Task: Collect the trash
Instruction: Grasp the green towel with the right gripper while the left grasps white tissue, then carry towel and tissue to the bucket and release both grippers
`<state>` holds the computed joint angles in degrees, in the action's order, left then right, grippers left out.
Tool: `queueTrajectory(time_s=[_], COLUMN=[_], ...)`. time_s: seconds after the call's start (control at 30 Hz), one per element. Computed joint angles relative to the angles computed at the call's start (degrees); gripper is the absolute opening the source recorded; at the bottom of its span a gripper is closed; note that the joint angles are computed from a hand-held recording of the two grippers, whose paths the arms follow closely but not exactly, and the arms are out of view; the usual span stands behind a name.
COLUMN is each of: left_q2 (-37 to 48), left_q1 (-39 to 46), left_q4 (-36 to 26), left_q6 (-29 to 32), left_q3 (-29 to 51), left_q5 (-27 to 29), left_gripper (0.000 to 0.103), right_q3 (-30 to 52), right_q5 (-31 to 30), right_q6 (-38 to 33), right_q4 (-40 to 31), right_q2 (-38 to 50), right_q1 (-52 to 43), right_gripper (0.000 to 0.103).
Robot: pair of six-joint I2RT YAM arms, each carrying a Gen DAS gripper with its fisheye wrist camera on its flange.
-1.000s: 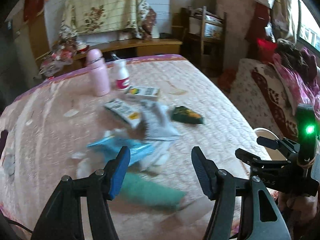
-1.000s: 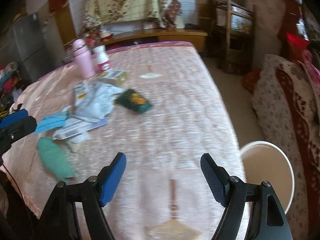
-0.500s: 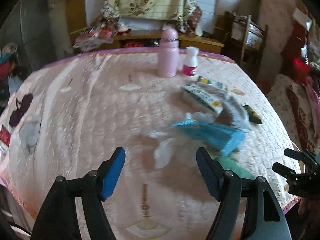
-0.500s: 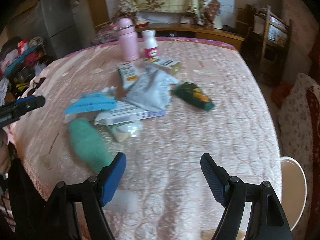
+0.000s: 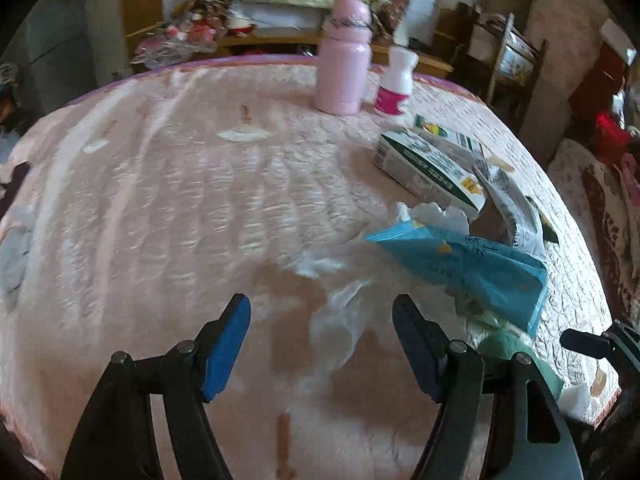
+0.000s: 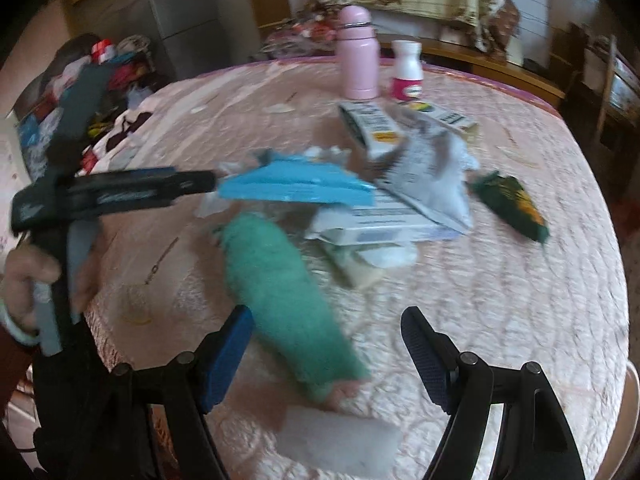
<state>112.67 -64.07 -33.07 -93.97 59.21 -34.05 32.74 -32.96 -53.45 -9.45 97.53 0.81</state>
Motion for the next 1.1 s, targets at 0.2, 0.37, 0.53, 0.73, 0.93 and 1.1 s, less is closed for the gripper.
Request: queueTrajectory(time_s=[0.2, 0.37, 0.53, 0.73, 0.93, 1.1], left_q2=[2.2, 1.6, -2.9, -10.6, -15.0, -11.6], left_q1=[5.6, 7.3, 4.2, -0.8, -4.1, -5.7], left_q4=[10.3, 16.3, 6.0, -13.1, -23.9, -26.4], left_q6=[10.7, 15.0, 6.9, -8.9, -13.3, -10.0], left_q3=[-1.6, -3.9, -4.9, -4.8, 0.2, 9.2], left_q5=[4.0, 7.1, 2.6, -2.7, -8.5, -11.8], left_gripper=[0.074, 0.016, 0.013, 0.013, 0.013, 0.013], right_q3=[1.0, 3.7, 6.8, 6.7, 8.3, 9.4], right_q5=[0.4, -0.8, -3.9, -8.2, -13.3, -14.8], right_q6=[0.7, 1.2, -2.2, -6.4, -9.7, -9.7], right_q4=[1.9, -0.6, -7.1, -14.2, -21.9, -22.8], right_q2=[3.5, 6.2, 9.5, 6.1, 1.1, -1.9], right_q1=[4.0, 5.4, 5.5, 3.9, -0.7, -4.3], right_gripper=[0.08, 0.079, 0.044, 0.04, 0.041, 0.04])
